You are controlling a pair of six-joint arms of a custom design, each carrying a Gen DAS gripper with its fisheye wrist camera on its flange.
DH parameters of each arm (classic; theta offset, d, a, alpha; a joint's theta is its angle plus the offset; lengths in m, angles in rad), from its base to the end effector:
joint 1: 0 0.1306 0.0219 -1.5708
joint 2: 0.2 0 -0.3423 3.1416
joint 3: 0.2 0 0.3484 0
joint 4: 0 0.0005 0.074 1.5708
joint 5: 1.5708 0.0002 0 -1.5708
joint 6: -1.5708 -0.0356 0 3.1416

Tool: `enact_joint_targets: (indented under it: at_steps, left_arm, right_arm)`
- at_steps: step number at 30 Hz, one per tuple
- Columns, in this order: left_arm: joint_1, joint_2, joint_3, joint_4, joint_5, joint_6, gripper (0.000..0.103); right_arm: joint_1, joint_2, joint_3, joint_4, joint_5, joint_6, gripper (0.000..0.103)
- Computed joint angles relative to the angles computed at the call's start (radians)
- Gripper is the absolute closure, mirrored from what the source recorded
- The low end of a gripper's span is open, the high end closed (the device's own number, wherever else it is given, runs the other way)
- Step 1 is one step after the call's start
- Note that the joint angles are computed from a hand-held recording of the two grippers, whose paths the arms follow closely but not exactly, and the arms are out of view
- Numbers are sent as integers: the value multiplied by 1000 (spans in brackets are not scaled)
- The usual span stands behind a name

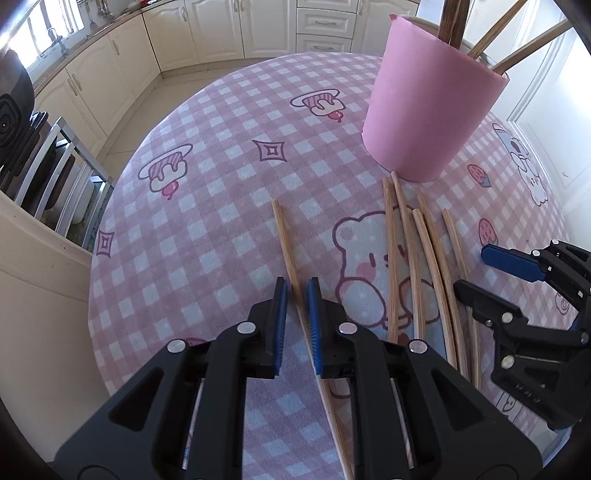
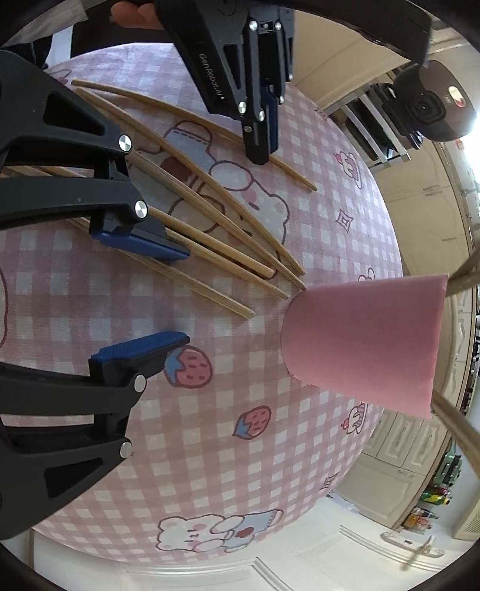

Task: Organize utensils
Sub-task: 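Lower the right gripper to the remaining chopsticks and close on one, then lift the chopstick upright with the right gripper toward the pink cup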

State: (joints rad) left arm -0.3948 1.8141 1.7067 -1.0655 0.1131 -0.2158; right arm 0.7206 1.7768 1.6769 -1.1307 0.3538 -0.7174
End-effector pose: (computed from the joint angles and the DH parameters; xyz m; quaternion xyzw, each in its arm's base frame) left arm 0.5127 -0.2185 0.3016 0.3048 0.9301 -0.0728 0.1916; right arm 0.4138 0.3463 0.3090 0.0282 0.9702 -0.0208 0.2396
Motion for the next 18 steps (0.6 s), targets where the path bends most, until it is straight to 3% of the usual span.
enact_joint_targets:
  at_steps: [3,5,7,11,18]
  left_arm:
    - [-4,19,32,-26,-2,11,91]
    - [-9,27,43,-31,-12,15,91]
    - [-15,22,35,-20,-22,12,93]
    - [-14,9,20,-20,33,19,97]
    - [-17,-101,-69,31,56,1,97]
  right_arm:
    - [-16,23,37,-13,-7,3,71]
    - [-20,41,66,-25,-14,23,85]
    - [-22,60,94,-43,-10,41,91]
    - [-31,51,85,-20,-31,46,98]
    - [-26,-62,-33,68,-47,14,99]
